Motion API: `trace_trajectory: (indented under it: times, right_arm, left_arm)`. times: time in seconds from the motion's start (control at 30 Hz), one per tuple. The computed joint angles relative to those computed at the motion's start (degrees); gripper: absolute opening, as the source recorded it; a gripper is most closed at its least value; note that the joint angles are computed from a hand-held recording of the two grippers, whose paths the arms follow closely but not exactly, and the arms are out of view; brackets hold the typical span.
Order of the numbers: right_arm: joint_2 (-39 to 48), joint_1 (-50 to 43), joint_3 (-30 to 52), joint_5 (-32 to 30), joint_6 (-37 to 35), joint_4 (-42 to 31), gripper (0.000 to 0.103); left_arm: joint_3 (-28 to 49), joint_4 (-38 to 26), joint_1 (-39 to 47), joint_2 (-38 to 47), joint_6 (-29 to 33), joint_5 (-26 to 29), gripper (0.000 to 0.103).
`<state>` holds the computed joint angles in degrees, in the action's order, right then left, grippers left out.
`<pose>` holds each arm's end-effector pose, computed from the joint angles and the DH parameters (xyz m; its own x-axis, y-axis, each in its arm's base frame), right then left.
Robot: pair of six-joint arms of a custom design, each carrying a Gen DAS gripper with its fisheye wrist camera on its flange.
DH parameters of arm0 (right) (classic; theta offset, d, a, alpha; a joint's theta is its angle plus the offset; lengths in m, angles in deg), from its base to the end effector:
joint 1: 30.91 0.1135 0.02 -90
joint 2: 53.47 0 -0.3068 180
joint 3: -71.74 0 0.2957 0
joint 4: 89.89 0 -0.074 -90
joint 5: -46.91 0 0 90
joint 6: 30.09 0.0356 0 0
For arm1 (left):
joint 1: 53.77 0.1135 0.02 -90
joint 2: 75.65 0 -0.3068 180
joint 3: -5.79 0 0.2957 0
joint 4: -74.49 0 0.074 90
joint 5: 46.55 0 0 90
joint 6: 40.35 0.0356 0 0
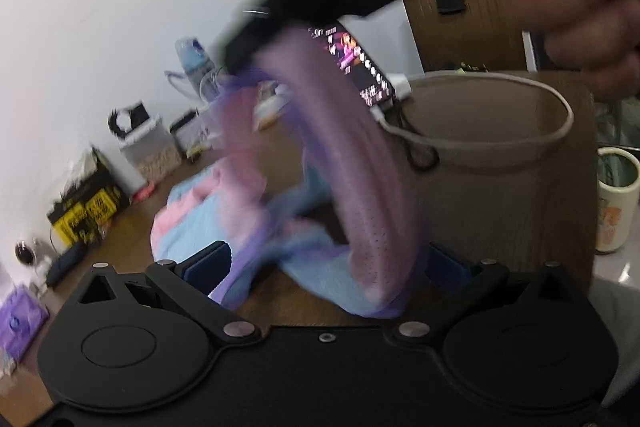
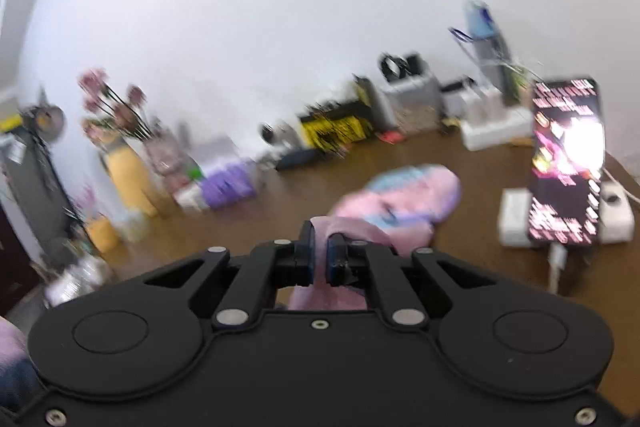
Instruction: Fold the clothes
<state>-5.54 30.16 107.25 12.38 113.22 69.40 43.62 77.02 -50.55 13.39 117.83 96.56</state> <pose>0.1137 0.1452 0.2262 -0.2882 0.4183 -0.8614 0.1150 0.9082 0.4025 0.2643 -0.0137 0.1181 0.1795 0.5683 -0.8030 0.8796 0.2730 0.3897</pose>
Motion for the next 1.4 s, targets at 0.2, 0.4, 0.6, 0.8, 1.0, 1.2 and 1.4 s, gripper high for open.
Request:
trace_trajectory:
  times: [0.2,0.4,0.6,0.8,1.0,1.2,1.4]
  right_arm:
    - [0.76,-7.92,0.45,-5.33,-2.79,-0.07,0.011]
    - [3.64,-8.95,0.22,-2.31,1.58,-6.89,0.088]
    - [9.72,-1.77,0.58,-0.73,6.11,-9.09,0.083]
    - [22.61,2.24,5.83,1.37,-2.64,2.48,0.053]
    - [27.91,-5.89,7.94,-0.8,-7.26,7.27,0.002]
    - [12.9,-10.62,10.87,1.93,-27.28,5.3,0.002]
    - [3.83,-5.07,19.27,13.51,-54.73,11.29,0.002]
  left_arm:
    - [12.2,-9.61,0.09,5.17,-17.91,-1.68,0.011]
    - [24.16,-14.27,2.75,10.57,-33.73,-0.22,0.009]
    - [29.86,-16.91,2.87,12.1,-40.12,-0.67,0.009]
    - [32.41,-27.53,4.61,8.71,-34.63,4.24,0.009]
    - [32.29,-26.52,5.43,3.57,-33.52,6.47,0.004]
    - [33.64,-17.12,7.52,-3.09,-38.25,9.47,0.003]
    - [44.12,-13.6,8.42,-7.21,-46.43,11.55,0.003]
